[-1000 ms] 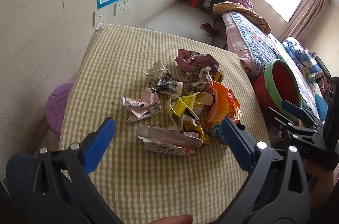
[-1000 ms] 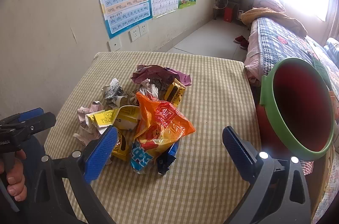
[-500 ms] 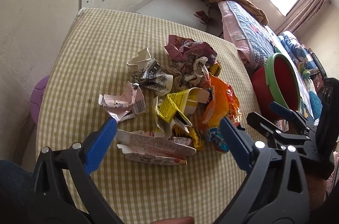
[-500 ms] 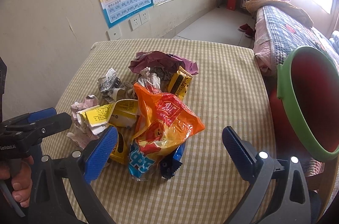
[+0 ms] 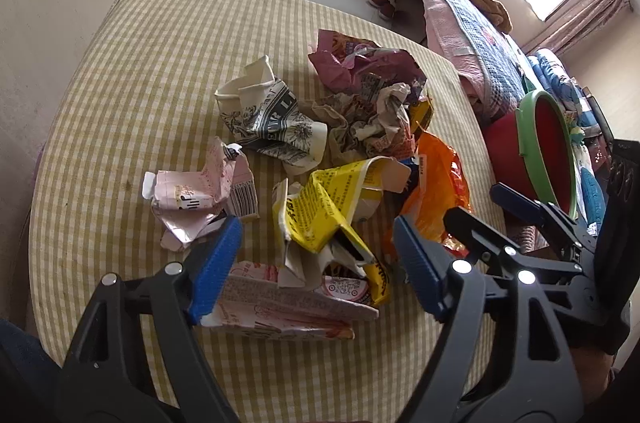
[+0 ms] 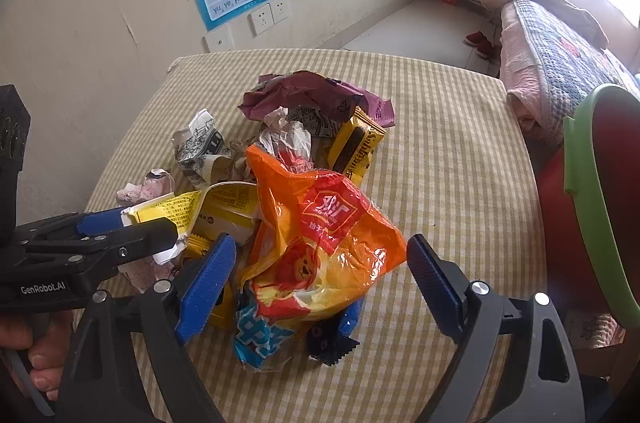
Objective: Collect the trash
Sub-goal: 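Grasp the orange snack bag with the right gripper while the left gripper grasps a yellow wrapper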
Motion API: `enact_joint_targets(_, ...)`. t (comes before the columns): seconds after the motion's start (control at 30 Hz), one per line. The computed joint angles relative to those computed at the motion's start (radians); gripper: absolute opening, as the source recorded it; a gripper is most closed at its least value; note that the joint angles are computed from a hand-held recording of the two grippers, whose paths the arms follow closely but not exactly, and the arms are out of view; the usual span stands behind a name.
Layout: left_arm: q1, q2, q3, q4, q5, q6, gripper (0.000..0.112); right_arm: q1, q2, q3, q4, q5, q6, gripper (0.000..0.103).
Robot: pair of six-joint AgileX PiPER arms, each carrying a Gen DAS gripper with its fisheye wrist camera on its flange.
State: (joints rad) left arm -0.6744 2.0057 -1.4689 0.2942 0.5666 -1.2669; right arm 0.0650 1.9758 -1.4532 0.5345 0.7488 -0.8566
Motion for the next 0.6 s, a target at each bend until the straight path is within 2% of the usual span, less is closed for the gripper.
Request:
enact_joint_targets(0.17,0.014,0.021,-0.004,-0.046,-0.022,0.038,0.052,0.009,0.031,-0.023,-0.023,0.006,0.014,0.074)
enact_joint_targets(0.23,0.015,0.024,-0.002,-0.057,-0.03,0.048,0.044,0.013,0.043,-0.033,-0.033,0.015,0.02,0.062)
enact_joint_targets(0.3,0.015,0.021,0.007,-0.059,-0.037,0.049,0.04,0.017,0.052,-0.039,-0.036,0.028,0.022,0.054)
enact_joint_targets(0.4,0.012,0.02,0.007,-0.039,-0.039,0.027,0.034,0.02,0.058,-0.041,-0.04,0.041,0.023,0.035)
enact_joint_targets(0.6,0.005,-0.009,0.025,0.018,-0.033,-0.031,0.031,0.01,0.036,-0.028,-0.008,0.047,-0.006,0.028)
